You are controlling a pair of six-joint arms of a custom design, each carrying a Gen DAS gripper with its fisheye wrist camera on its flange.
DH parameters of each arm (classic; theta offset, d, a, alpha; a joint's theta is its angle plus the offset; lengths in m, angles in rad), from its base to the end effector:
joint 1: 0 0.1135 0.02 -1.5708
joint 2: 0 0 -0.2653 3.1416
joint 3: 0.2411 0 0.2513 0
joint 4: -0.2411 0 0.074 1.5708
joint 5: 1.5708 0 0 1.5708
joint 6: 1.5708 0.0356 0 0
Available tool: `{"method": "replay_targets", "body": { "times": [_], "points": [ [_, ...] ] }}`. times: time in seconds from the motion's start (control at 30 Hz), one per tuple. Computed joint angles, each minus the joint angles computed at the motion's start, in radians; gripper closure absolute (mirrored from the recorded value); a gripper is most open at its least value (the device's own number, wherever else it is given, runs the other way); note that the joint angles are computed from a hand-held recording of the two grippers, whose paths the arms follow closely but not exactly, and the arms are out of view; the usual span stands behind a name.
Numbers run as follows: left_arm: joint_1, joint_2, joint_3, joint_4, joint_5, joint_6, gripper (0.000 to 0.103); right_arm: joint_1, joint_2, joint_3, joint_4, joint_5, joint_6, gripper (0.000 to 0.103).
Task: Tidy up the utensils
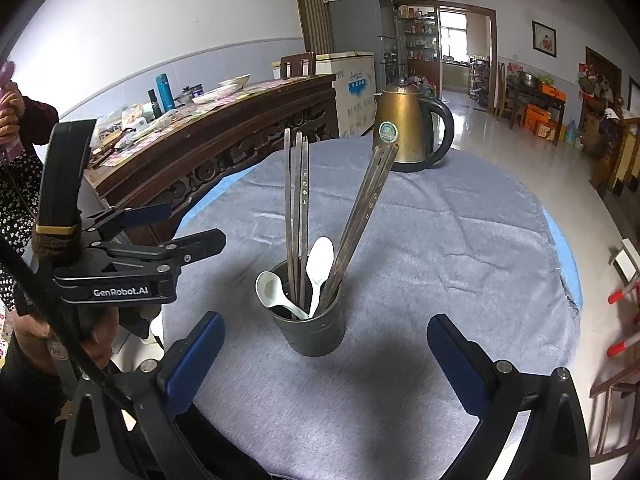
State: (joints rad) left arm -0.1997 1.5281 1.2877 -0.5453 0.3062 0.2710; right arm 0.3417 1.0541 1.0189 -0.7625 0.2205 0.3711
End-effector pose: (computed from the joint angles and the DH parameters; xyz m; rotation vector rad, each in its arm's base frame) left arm 0.3275 -0.0772 0.3024 0.6877 2.2297 -0.3247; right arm 0.2013 0.0633 0.3177 0.1400 2.3416 0.0897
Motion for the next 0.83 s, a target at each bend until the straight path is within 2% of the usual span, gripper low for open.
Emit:
{"method": "replay_targets", "body": {
  "times": [0.83],
  "points": [
    [-0.015, 0.014, 0.029, -0.025, 0.008, 0.02, 0.002, -0.012, 0.016, 0.024, -0.001, -0.002, -0.018, 0.0]
  ]
}}
